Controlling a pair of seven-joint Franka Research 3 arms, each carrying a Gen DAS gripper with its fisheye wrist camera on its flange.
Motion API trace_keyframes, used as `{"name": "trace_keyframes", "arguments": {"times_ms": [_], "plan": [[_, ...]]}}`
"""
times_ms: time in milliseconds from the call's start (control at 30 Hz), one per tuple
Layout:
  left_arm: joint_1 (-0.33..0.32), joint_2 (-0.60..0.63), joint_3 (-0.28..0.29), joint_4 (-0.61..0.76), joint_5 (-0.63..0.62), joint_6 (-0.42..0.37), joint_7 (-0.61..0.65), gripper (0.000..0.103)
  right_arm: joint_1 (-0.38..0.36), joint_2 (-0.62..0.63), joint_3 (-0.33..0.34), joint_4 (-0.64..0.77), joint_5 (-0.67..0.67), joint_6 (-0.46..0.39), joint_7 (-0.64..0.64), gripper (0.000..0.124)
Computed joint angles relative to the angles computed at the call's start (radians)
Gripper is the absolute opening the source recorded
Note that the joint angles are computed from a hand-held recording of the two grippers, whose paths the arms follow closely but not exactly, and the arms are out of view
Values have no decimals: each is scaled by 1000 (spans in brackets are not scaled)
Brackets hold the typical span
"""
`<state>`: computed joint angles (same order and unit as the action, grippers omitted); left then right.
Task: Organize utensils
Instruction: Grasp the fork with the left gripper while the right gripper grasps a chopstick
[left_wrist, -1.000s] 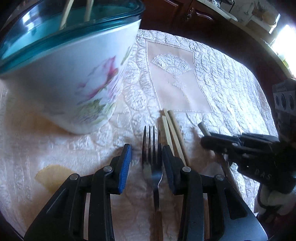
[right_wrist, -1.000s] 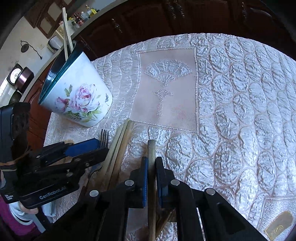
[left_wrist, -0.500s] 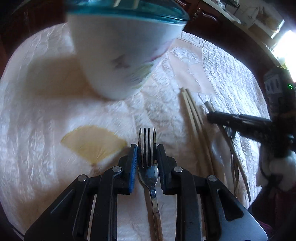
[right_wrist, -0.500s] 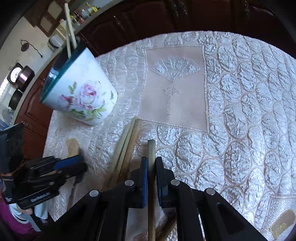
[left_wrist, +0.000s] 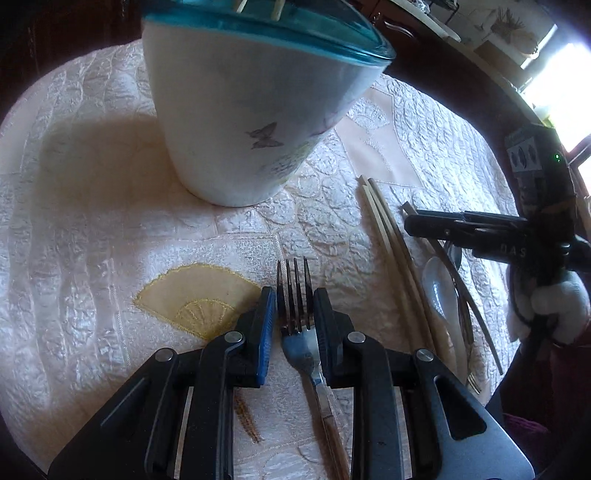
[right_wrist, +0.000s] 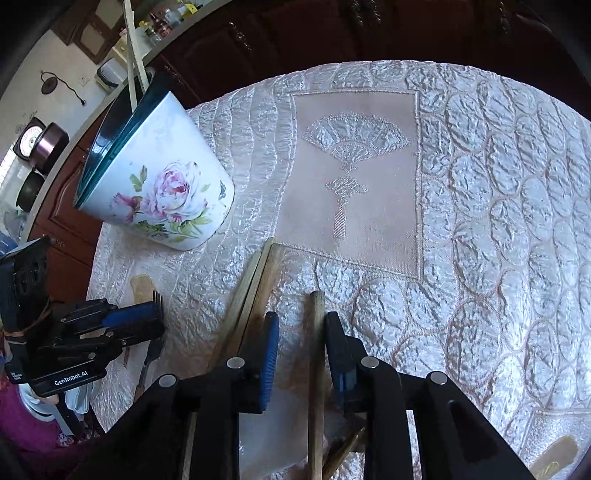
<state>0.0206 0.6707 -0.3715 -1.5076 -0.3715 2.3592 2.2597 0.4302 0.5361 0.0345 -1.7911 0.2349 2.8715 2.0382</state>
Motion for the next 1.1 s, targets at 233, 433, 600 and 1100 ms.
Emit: {"name": "trace_keyframes", "arguments": {"times_ms": [233,433,600,1100], "plan": [[-18,-7,-2,-14,28,50,16,18,19,22,-28,17,-28,18,20,7],[25,-93,-31,-125,-21,124,65,0,52,-7,-59,-9,-66,58,48,7],[56,-142,-39,-172,-86,142,109,0,84,-28,-87,-20,-97,93,78,7],[-59,-102,41,-110,36,90,-8,30,117,-74,-105,-54,-173,92,156,7]]}}
